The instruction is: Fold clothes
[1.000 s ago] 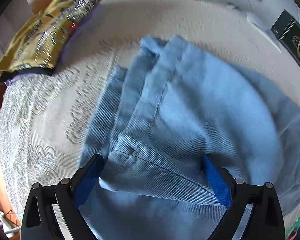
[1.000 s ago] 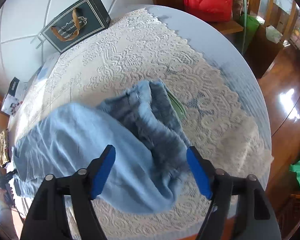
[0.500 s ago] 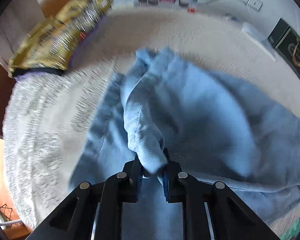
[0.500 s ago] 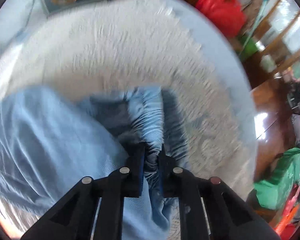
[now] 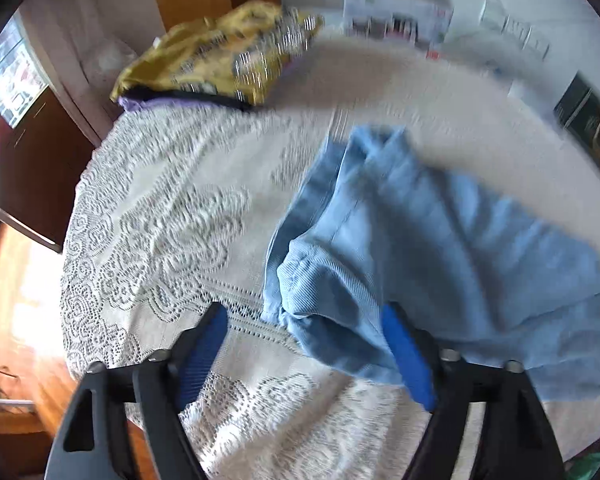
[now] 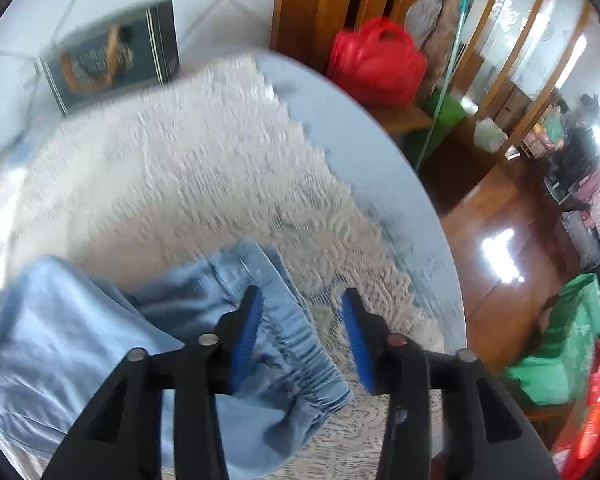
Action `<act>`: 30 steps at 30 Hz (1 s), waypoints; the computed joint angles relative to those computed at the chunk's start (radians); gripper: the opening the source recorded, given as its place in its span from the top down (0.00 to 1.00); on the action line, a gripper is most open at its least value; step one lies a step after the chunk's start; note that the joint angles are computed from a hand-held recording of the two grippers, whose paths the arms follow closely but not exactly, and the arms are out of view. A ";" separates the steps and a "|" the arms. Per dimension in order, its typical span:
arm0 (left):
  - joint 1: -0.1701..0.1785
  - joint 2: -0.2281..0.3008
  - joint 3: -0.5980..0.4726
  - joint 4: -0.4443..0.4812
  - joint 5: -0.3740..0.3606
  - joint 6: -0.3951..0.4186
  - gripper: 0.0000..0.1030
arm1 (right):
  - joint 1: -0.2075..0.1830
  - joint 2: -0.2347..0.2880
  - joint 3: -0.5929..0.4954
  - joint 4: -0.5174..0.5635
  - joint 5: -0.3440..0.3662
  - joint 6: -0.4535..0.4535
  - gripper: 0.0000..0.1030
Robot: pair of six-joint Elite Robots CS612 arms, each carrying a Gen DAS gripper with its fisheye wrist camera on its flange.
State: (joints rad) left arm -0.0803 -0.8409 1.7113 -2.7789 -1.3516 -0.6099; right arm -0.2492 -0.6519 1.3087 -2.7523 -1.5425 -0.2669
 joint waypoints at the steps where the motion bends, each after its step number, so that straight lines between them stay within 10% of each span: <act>1: 0.001 -0.007 0.004 -0.021 -0.003 0.005 0.21 | 0.000 -0.011 0.008 0.005 0.034 -0.004 0.56; 9: 0.021 0.046 -0.095 0.031 -0.017 0.144 0.21 | 0.073 -0.096 0.112 0.151 0.280 -0.151 0.56; 19: 0.090 0.101 -0.122 -0.056 -0.262 0.569 0.21 | 0.257 -0.140 0.288 0.057 0.216 0.017 0.56; 30: 0.158 0.146 -0.231 0.010 -0.434 0.766 0.06 | 0.404 -0.124 0.334 -0.005 0.246 0.165 0.56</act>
